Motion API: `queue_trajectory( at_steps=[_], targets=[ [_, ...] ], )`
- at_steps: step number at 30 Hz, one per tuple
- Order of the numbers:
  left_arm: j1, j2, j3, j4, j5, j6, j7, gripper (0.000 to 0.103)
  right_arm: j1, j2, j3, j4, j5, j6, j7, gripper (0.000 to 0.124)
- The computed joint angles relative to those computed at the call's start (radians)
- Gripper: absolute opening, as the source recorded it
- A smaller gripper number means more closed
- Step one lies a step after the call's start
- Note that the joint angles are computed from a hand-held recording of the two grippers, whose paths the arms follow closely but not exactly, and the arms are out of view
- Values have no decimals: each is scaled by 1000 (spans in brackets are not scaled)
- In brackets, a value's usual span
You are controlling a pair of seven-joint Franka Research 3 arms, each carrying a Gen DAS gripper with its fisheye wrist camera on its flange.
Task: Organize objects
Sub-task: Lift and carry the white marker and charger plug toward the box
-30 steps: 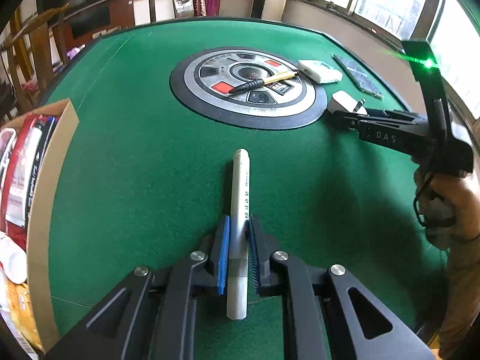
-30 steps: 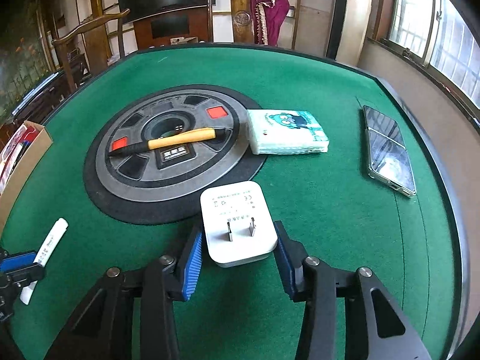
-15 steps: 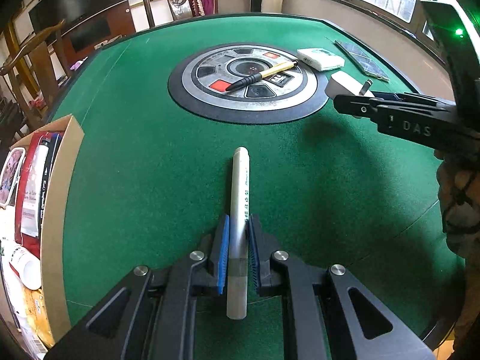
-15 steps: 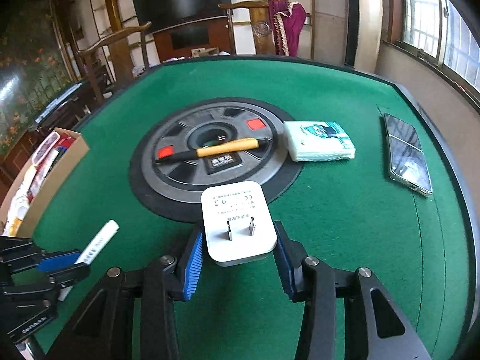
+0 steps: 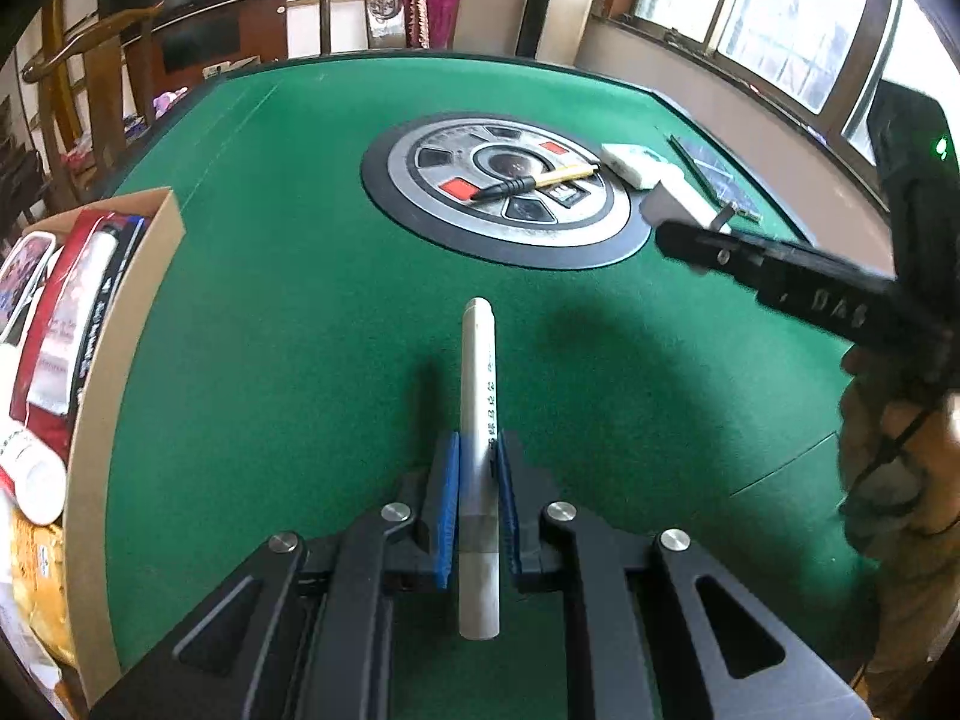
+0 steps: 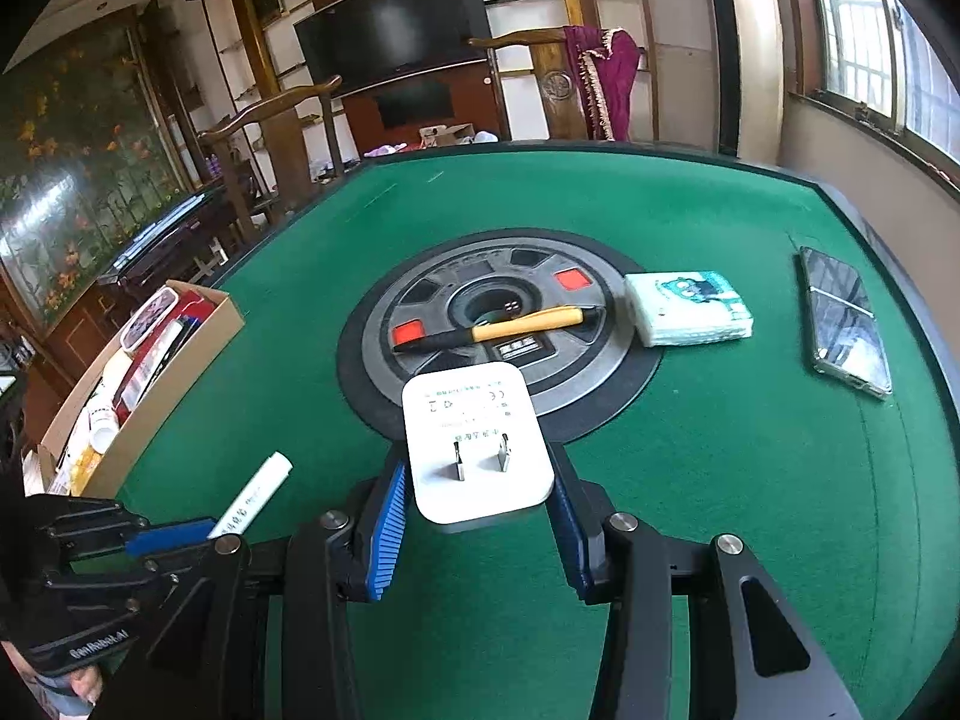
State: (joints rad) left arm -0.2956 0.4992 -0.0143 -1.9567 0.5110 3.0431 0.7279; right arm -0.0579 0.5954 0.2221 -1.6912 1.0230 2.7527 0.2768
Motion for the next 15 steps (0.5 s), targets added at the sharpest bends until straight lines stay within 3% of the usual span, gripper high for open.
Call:
queue_trajectory(
  at_steps=[5,11,15],
  targets=[
    [6,-28,3,-47,-7,38,-17,12,1,-3,5,-14,-1,-8,-10,47],
    [63,-45,-39,-82,-69,90,10,12,-2,-16,8,-29,17,-30,-19,47],
    [144,-59,-112,-116,-131,134,54,12,-2,-35,11,-55,52,-40,-42,47]
  ],
)
